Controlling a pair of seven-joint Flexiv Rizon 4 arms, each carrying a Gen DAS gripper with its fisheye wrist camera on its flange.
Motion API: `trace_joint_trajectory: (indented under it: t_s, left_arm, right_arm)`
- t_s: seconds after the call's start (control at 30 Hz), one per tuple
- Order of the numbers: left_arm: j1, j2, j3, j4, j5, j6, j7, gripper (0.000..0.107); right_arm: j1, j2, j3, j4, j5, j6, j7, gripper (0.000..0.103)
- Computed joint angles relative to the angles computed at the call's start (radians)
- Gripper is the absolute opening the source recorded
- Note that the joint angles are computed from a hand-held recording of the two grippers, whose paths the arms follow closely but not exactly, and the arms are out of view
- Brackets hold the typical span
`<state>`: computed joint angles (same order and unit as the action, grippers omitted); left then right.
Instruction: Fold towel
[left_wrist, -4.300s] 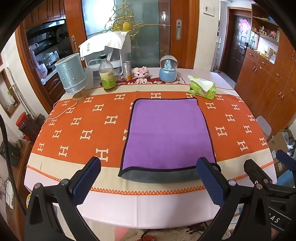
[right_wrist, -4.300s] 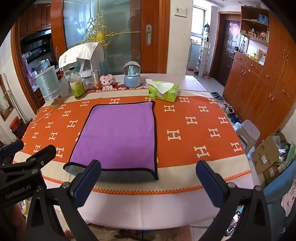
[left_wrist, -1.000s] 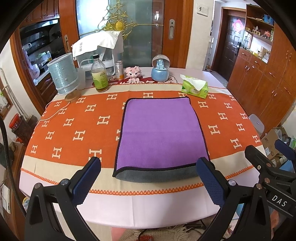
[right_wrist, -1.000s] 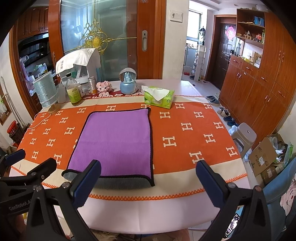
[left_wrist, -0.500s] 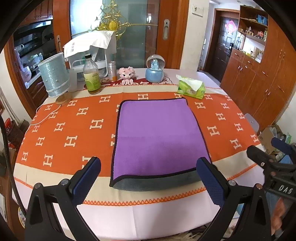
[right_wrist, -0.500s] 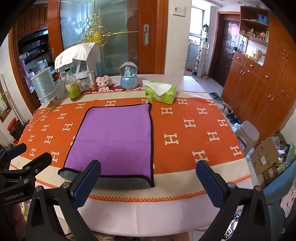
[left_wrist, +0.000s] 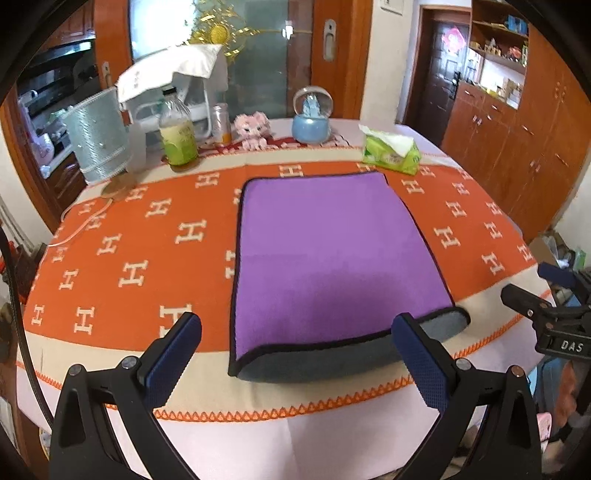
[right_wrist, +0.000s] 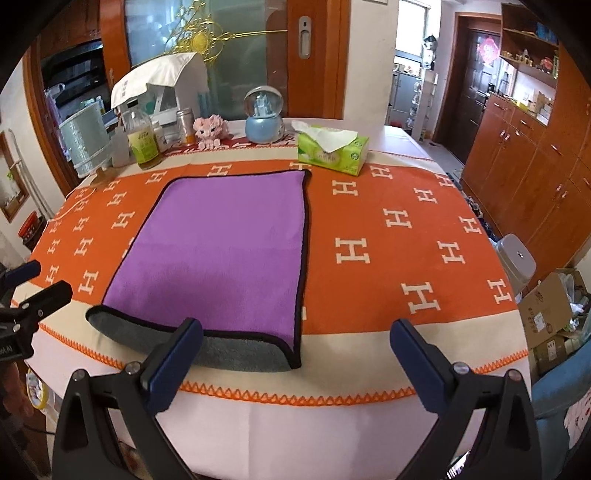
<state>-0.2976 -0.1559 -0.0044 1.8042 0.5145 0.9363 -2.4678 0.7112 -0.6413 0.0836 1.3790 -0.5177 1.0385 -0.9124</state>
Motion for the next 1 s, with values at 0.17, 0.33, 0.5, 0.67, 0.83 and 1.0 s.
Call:
trace_joint_trajectory:
  t_s: [0.17, 0.33, 0.5, 0.67, 0.83, 1.0]
  left_arm:
    - [0.037, -0.011, 0.001, 0.076, -0.114, 0.120, 0.070, 0.102]
    - [0.049, -0.023, 0.017, 0.117, -0.167, 0.163, 0.096, 0.102]
    - [0.086, -0.034, 0.013, 0.196, -0.291, 0.254, 0.195, 0.102]
    - [0.106, -0.048, 0.013, 0.243, -0.378, 0.294, 0.305, 0.102]
    - [0.111, -0.062, 0.013, 0.260, -0.413, 0.313, 0.414, 0.102]
    - [0.130, -0.071, -0.015, 0.282, -0.509, 0.338, 0.548, 0.099]
  right_arm:
    - [-0.008, -0.015, 0.009, 0.022, -0.005, 0.036, -0.048, 0.097]
    - [-0.027, -0.042, 0.043, 0.017, 0.032, 0.057, -0.139, 0.091]
    - [-0.056, -0.076, 0.092, -0.016, 0.104, 0.048, -0.258, 0.085]
    - [-0.087, -0.116, 0.143, -0.069, 0.192, 0.013, -0.391, 0.075]
    - [-0.115, -0.160, 0.191, -0.147, 0.292, -0.072, -0.531, 0.056]
    - [-0.125, -0.185, 0.204, -0.206, 0.376, -0.145, -0.620, 0.046]
